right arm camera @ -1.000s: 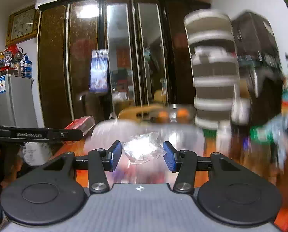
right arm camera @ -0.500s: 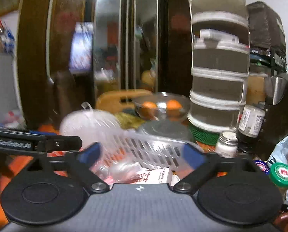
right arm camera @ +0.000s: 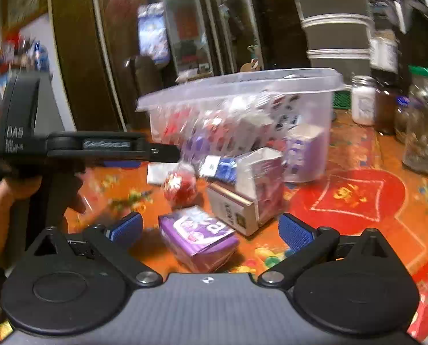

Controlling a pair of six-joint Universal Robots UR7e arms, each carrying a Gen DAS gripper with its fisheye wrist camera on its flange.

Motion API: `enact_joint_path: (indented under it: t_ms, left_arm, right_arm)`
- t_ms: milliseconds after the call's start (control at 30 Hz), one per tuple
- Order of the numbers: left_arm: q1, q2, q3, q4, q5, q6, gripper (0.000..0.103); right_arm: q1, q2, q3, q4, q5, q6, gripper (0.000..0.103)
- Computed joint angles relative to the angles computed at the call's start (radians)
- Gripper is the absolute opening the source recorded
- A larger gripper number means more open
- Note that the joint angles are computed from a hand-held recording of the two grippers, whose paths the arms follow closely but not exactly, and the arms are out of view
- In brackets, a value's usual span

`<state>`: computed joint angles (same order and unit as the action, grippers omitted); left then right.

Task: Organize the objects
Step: 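Grasp another red candy ball with the left gripper while the right grasps the purple box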

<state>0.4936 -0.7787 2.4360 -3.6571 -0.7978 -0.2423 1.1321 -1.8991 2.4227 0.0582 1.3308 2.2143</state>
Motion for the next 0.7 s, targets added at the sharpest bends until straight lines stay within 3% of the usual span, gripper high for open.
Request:
enact_joint_path:
  t_ms: [67,233,300,433,600,700]
  left_arm:
    - [-0.005,0.009,0.003,0.009,0.008,0.008,0.087]
    - [0.003,0.019,-0.005,0.041,-0.018,0.015,0.080]
    - [0.003,0.020,-0.005,0.057,-0.021,0.022,0.079]
    - [0.010,0.028,-0.014,0.079,-0.027,0.036,0.079]
    - [0.003,0.053,-0.031,0.104,-0.013,0.053,0.078]
    - [0.003,0.051,-0.034,0.116,-0.024,0.050,0.060]
  right_arm:
    - [-0.005,0.016,-0.009,0.021,-0.016,-0.014,0.103]
    - [0.018,0.091,-0.029,0.019,0.029,-0.012,0.081]
    - [0.015,0.094,-0.025,0.011,0.018,-0.031,0.079]
    - [-0.029,0.099,-0.035,0.058,-0.037,-0.035,0.079]
    - [-0.085,0.105,-0.048,0.111,-0.104,-0.014,0.067]
    - [-0.080,0.102,-0.039,0.100,-0.098,-0.033,0.065]
